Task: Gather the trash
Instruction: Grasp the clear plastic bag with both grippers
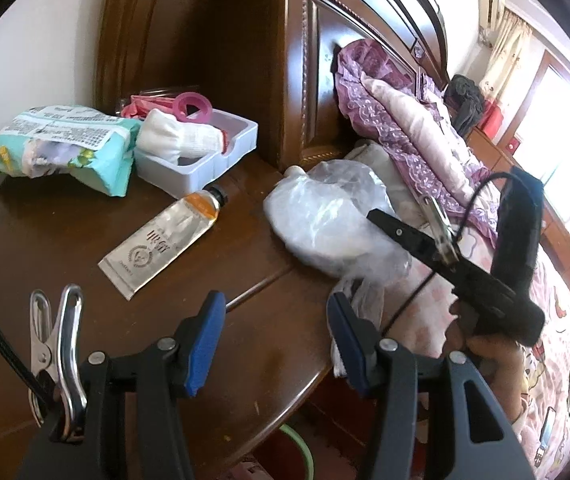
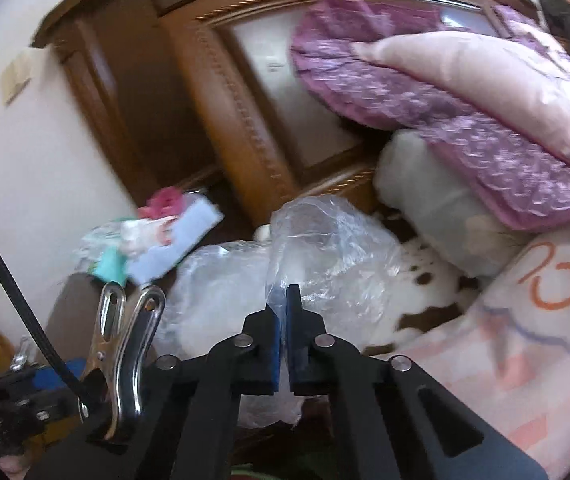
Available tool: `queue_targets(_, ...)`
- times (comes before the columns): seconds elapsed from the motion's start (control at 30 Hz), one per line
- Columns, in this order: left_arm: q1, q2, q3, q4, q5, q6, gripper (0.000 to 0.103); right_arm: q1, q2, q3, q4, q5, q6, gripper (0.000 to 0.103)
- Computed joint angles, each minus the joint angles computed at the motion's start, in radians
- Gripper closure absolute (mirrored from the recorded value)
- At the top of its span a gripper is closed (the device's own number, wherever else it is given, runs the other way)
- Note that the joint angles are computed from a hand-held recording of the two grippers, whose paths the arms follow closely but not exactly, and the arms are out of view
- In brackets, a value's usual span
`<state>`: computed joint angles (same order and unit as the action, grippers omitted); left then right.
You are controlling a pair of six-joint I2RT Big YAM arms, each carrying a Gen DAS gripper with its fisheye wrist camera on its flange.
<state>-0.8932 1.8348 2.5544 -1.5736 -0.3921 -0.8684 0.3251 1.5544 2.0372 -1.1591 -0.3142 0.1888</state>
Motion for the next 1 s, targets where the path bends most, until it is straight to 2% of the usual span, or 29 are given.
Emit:
queue_targets(0.2, 0.002, -0.045, -0.072, 0.023, -0.008, -0.033, 0.047, 0.038, -0.001, 0.020, -0.067, -0.095, -0.034, 0.100)
queue_targets(0.43, 0.006, -0.060, -0.096, 0.020, -0.026, -0.056, 0.047, 0.089, 0.000, 0.058, -0.168, -0.141, -0.137, 0.097)
queue_targets(0.5, 0.003, -0.053, -0.086, 0.003, -0.039, -0.056, 0.047, 0.100, -0.008, 0.061, -0.168, -0.125, -0.151, 0.079)
queue_targets(0.6, 0.000, -0.028, -0.051, -0.040, -0.069, -0.060, 0.047, 0.104, -0.018, 0.065, -0.151, -0.110, -0.155, 0.064)
queue_targets(0.67, 0.000, 0.002, -0.007, -0.090, -0.095, -0.069, 0.047, 0.100, -0.031, 0.058, -0.127, -0.094, -0.147, 0.060)
queue_targets(0.73, 0.002, 0.017, 0.008, -0.107, -0.102, -0.074, 0.047, 0.099, -0.042, 0.045, -0.101, -0.044, -0.142, 0.056)
queue_targets(0.83, 0.007, 0.025, 0.006, -0.106, -0.104, -0.079, 0.045, 0.102, -0.040, 0.028, -0.084, 0.049, -0.140, 0.053)
queue_targets(1.0, 0.009, 0.026, -0.005, -0.099, -0.123, -0.094, 0.042, 0.090, -0.021, 0.003, -0.087, 0.074, -0.140, 0.053)
